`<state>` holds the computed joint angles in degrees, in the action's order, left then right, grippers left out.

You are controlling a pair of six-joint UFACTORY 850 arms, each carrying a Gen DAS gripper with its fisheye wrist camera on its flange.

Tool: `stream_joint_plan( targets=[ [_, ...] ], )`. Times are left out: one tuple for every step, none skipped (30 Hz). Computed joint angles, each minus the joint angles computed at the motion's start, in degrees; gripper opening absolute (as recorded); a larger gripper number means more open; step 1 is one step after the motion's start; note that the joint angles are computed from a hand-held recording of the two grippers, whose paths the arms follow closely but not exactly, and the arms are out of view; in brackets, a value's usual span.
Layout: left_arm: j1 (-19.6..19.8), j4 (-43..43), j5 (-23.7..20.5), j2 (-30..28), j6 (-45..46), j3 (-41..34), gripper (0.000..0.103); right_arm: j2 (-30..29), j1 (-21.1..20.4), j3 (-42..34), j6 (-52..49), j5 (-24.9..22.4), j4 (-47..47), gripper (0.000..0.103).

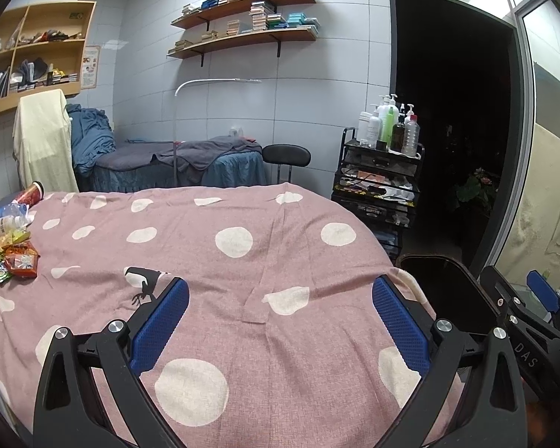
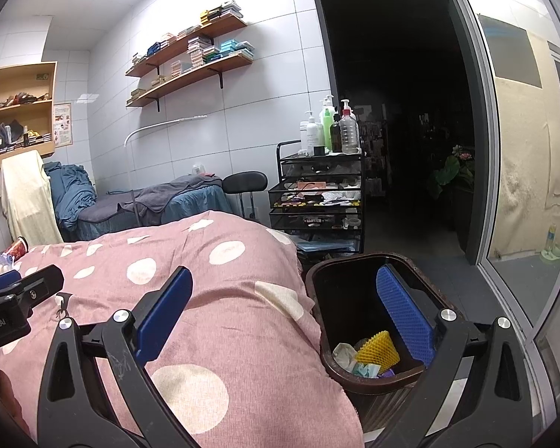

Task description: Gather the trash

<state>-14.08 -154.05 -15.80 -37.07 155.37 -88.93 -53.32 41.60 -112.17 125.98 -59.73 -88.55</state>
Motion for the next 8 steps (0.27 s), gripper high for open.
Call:
stream_joint_plan(
  targets=[
    [-0.1,-0.7,0.4,-0.1,0.9,-0.1,0.098,-0.1,0.0,-0.2,-0.2,0.0,0.2,0.097],
    [-0.2,-1.2,1.0,-0.2,1.6,-0.4,0.098,-0.1,0.0,-0.1,-0.1,0.0,0.2,0.097],
    [-0.2,-1.2,1.3,-0.3,1.7,-0.5,0.098,-0.1,0.1,-0.1,0.1,-0.1,0.1,0.097],
    [-0.2,-0.6,1.4,-0.3,1.2,-0.6,0.098,-0.1,0.0,0.0,0.2,0.0,0.1,0.097],
    [-0.2,-0.5,1.2,-0.3,1.3,-0.5,0.098,-0.1,0.0,0.0,0.1,0.1,0.1,0.097],
    [-0.2,-0.9,1.1,-0.3,1.7,-0.4,0.098,-0.2,0.0,-0.1,0.1,0.0,0.2,0.097],
    [-0.2,-0.4,1.2,-0.3,1.4,-0.5,0.098,-0.2,0.0,-0.1,0.1,0.1,0.1,0.097],
    [-0.2,0.4,1.3,-0.4,0.8,-0.7,0.098,-0.2,0.0,-0.1,0.1,0.2,0.2,0.097]
  ],
)
